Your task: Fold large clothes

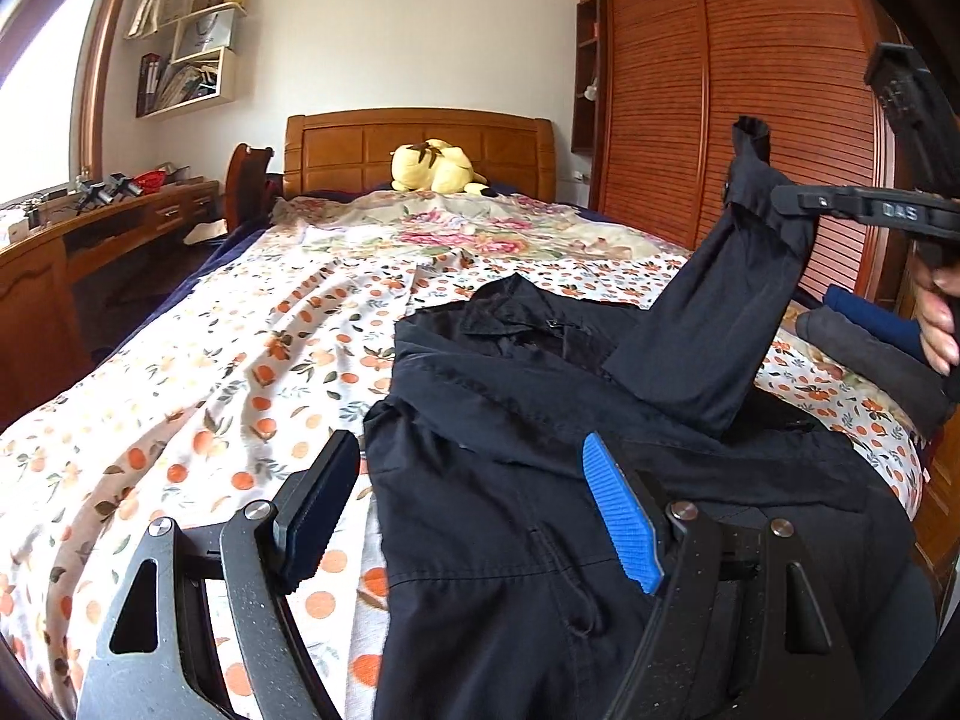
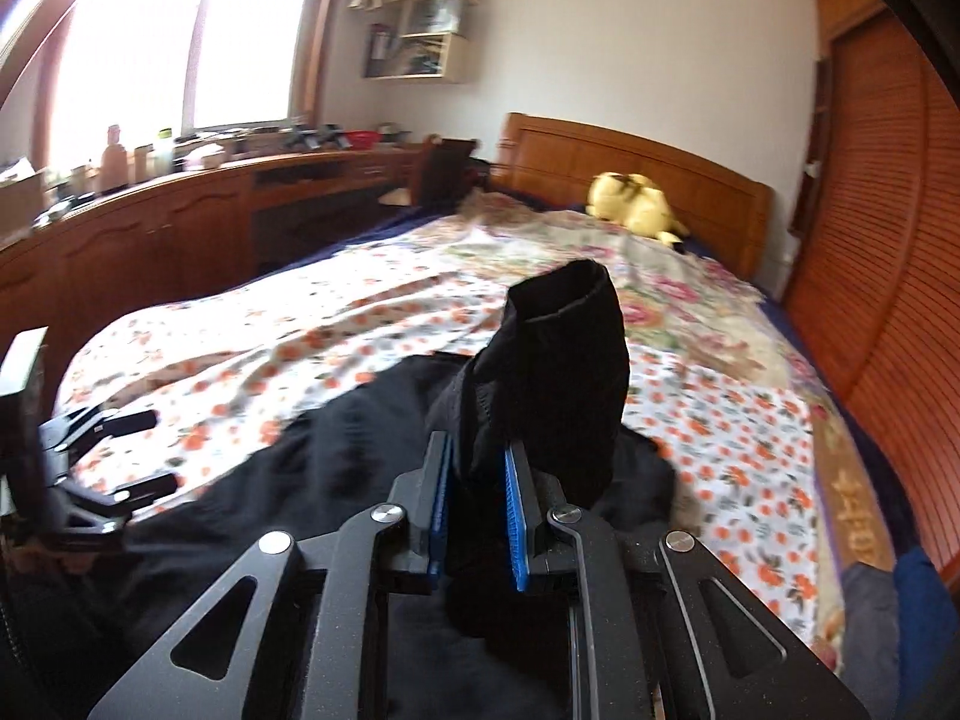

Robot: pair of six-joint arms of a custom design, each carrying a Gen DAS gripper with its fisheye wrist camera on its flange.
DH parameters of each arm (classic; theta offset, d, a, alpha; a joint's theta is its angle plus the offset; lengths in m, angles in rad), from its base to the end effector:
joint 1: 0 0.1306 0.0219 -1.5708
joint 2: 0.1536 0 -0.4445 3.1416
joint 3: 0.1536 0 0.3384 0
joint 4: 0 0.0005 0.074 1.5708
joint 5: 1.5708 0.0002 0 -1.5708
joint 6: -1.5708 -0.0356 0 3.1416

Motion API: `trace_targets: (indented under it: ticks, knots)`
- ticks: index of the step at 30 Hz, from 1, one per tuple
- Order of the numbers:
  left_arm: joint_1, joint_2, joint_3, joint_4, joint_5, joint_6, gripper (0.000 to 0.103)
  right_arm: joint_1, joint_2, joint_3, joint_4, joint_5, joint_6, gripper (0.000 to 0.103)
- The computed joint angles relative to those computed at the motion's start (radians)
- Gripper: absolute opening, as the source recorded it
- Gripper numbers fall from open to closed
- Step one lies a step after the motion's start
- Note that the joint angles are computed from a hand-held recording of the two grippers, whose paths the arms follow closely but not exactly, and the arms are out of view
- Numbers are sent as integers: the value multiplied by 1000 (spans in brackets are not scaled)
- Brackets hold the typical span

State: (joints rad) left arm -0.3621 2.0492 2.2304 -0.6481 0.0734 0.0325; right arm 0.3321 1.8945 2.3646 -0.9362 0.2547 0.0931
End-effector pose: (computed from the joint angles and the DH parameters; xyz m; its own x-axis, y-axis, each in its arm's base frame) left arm 0.6676 -0.2562 0.5008 -0.4342 0.1298 -0.8914 0.4006 0.9141 -0.0620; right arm 0.5935 0.1947 0.6298 -0.4135 -0.2378 -0.8789 -0.1418 0.9703 -0.1958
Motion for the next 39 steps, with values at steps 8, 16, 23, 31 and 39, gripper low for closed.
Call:
trace_targets:
  ticks: [8, 16, 23, 31, 39]
  knots:
    - [18, -45, -77, 47, -14, 6, 78, 12, -53, -47, -30, -86, -31, 55]
    - [27, -66, -133, 59, -6, 8, 78, -25, -108, -168, -9, -80, -84, 56]
    - [18, -68, -141, 41, 9, -10, 78, -40, -143, -311, 9, -24, -167, 56]
    - [2, -77, -187, 7, 47, -20, 78, -27, -120, -320, -27, 5, -228, 56]
    - [-12, -109, -275, -9, 81, -21, 67, -27, -78, -302, -24, -8, -204, 56]
